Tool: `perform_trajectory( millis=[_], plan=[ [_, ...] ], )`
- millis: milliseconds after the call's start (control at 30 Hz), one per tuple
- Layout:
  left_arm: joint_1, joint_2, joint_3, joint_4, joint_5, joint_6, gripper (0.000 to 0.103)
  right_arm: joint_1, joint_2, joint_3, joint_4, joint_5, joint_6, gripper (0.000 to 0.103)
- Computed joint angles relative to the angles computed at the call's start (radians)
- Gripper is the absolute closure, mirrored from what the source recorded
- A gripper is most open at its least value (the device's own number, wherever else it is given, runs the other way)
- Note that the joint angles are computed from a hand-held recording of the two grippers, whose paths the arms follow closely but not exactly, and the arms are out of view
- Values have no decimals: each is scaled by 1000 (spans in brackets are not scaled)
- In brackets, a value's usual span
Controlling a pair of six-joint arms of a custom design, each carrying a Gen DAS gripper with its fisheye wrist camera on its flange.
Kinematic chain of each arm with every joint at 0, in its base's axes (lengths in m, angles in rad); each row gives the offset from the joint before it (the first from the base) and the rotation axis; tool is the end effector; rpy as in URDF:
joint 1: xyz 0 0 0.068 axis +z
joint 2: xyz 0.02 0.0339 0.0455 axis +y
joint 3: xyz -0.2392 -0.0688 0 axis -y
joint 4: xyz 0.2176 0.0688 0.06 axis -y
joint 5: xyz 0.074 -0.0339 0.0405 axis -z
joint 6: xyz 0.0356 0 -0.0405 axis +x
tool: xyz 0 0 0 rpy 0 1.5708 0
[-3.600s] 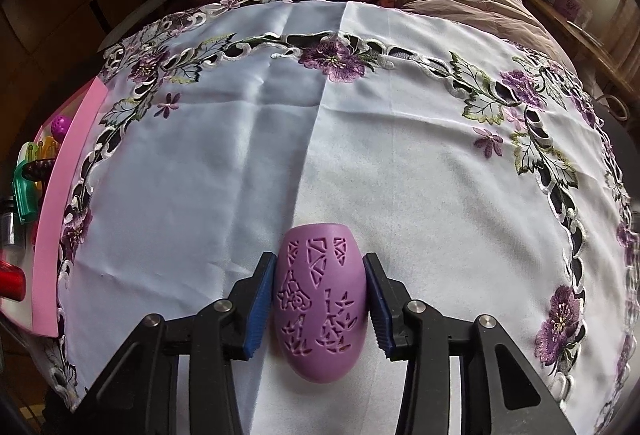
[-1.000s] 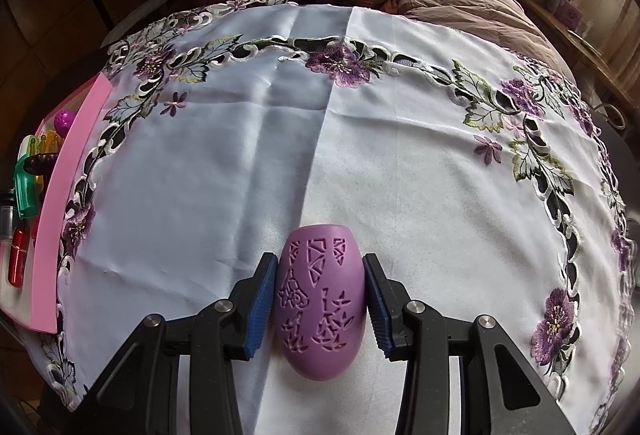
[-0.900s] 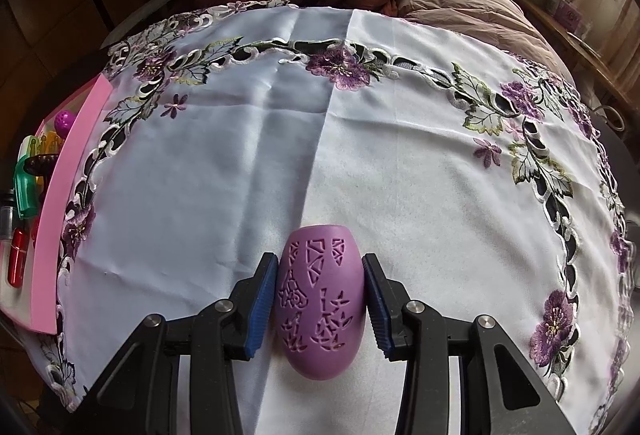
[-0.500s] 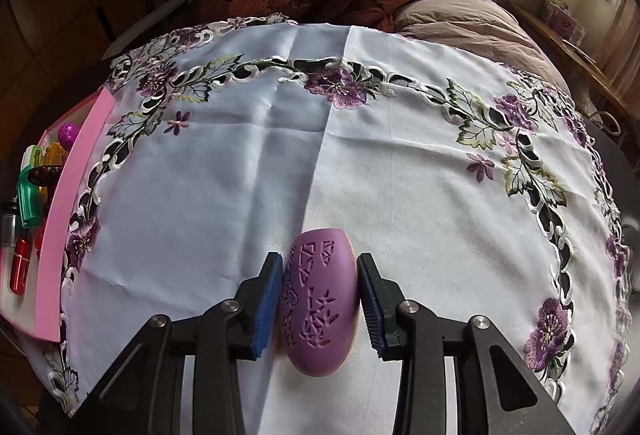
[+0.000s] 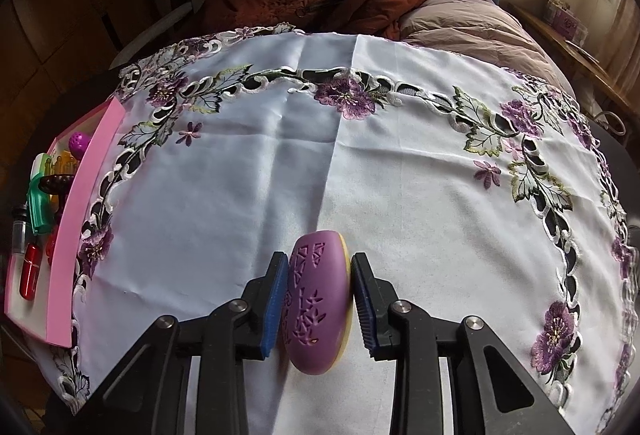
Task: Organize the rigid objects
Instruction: 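Hold the purple oval block above the cloth with the right gripper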
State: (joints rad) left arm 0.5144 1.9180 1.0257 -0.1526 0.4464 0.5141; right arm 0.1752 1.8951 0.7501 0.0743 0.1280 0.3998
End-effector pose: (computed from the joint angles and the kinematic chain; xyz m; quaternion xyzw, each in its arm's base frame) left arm 0.3018 0.1529 0.1149 0.0574 0.9417 -0.0614 0.3258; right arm 0.2895 0.0466 0.0709 0.1241 0.9591 0.0106 0.2544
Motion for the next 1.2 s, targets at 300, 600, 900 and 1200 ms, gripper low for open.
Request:
perform_trajectory(
  millis=[300,600,900,1200],
  plan=[
    [-7,-11,-21,7,-3,4,71,-36,19,11,1,-48,12,64],
    [-10,-3,-17,1,-4,11,71,-39,45,33,-31,-63,4,57],
    [-9,1,-13,1,-5,9,71,-13,59,48,-56,-19,0,59],
    [-3,7,1,2,-2,-1,71,31,-58,9,-30,-29,37,59]
  ],
)
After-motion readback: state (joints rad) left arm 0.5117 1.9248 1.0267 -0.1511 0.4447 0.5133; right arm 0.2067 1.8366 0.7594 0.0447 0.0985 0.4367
